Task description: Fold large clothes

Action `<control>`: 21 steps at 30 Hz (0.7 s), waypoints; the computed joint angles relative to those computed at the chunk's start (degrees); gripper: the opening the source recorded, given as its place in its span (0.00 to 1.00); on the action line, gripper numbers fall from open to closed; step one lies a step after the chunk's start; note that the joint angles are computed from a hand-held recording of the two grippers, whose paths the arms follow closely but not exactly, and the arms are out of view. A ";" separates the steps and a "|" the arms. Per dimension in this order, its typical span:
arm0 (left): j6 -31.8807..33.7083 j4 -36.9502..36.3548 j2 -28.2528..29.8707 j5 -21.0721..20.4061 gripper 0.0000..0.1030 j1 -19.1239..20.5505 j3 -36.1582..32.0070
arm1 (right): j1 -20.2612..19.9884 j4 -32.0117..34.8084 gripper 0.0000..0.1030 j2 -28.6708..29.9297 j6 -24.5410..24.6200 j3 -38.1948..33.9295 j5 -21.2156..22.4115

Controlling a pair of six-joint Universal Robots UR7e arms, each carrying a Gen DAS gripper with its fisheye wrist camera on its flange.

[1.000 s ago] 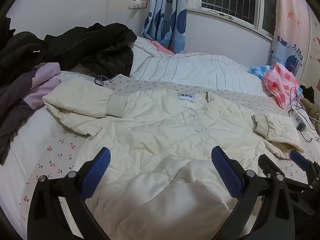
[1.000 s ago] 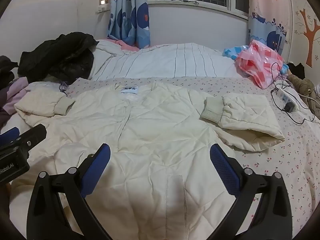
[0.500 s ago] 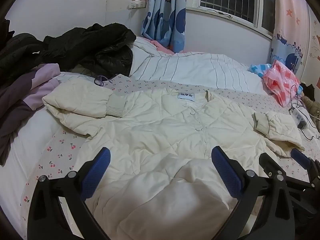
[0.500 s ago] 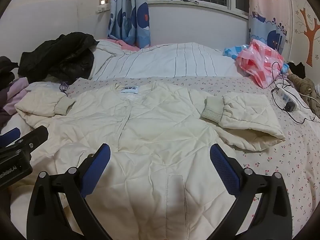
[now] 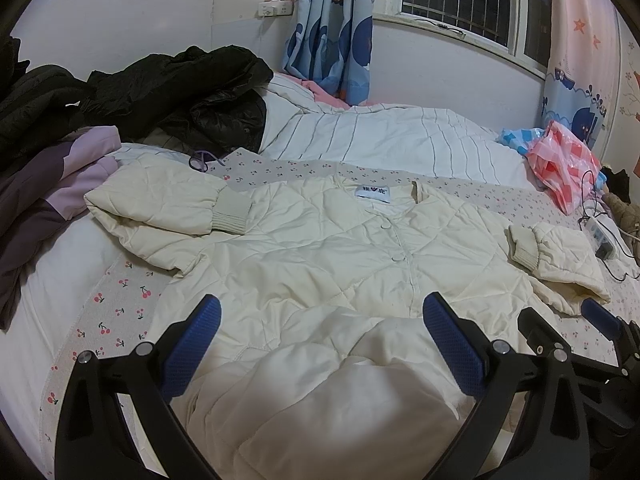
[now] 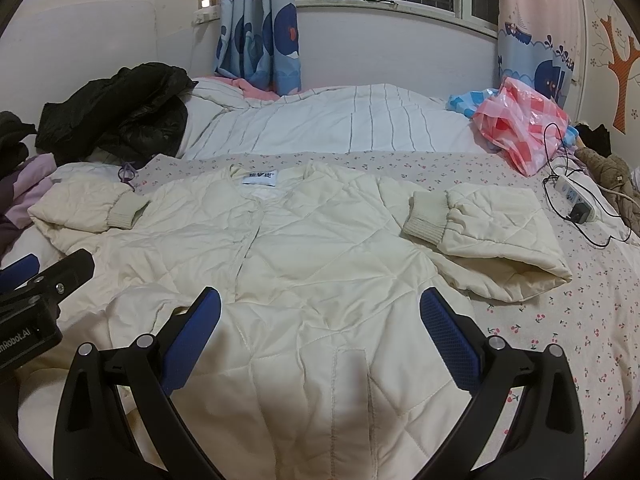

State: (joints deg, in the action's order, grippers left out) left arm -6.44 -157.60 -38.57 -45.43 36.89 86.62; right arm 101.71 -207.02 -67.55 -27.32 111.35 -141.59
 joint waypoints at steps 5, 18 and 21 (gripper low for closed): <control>0.00 -0.19 0.04 0.14 0.94 0.03 0.17 | -0.21 -0.17 0.93 0.22 0.03 0.04 -0.10; -6.07 8.09 -0.68 -0.98 0.94 1.45 -2.53 | -4.98 -4.23 0.93 -5.21 -15.76 -1.49 -2.04; -4.34 6.12 -0.72 -0.41 0.94 1.35 -2.00 | -10.00 -0.59 0.93 -10.48 -17.84 -0.15 0.30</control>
State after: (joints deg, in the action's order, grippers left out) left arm -10.78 -151.48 -39.30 -45.84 38.25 84.62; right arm 91.70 -207.61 -78.02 -45.16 111.20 -141.29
